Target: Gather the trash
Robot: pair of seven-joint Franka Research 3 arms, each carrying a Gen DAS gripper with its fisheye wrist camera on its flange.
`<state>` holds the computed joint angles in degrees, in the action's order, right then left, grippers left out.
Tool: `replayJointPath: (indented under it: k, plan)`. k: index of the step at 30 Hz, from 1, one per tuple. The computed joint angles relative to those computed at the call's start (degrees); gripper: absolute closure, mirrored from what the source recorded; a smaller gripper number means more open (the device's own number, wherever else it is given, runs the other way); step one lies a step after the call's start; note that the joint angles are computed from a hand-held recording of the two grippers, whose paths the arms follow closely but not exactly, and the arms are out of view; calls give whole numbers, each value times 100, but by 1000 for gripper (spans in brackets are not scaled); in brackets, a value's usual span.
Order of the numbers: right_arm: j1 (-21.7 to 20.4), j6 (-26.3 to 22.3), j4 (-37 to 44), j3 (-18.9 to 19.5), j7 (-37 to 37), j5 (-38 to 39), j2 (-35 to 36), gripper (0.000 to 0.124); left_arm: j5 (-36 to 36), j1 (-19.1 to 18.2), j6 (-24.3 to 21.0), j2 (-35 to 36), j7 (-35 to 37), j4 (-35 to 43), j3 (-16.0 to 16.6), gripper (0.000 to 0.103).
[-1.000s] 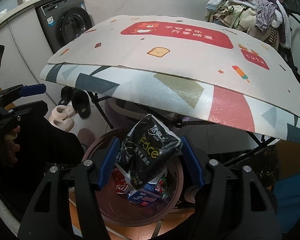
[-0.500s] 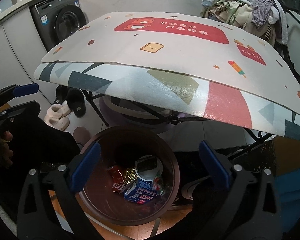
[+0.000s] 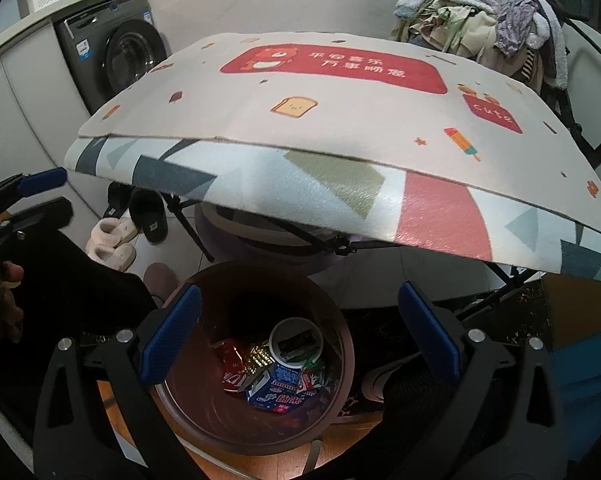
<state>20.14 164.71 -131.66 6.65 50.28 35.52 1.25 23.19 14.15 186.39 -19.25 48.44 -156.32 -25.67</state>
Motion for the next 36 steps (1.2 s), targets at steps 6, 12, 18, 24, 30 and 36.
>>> replayJointPath:
  k: [6, 12, 18, 24, 30, 36]
  plan:
    - [6, 384, 203, -33, -293, 346, -210, 27, 137, 1271, -270, -1033, -330, 242, -1200, 6]
    - [54, 534, 600, -130, -310, 629, -548, 27, 451, 1314, -417, -1597, -761, 570, -993, 6]
    - [304, 710, 730, -319, -703, 1075, -959, 27, 604, 522, -631, -1593, -820, 796, -145, 6]
    - [476, 680, 690, -465, -743, 1222, -1241, 27, 1035, 975, -1473, -2173, -1544, 971, -681, 6]
    - [500, 792, 589, -419, -552, 905, -1352, 27, 1555, 954, -1842, -2289, -1852, 1103, -716, 6]
    - [618, 860, 561, -508, -576, 840, -1394, 27, 1754, 393, -2202, -2100, -1911, 1205, -284, 6]
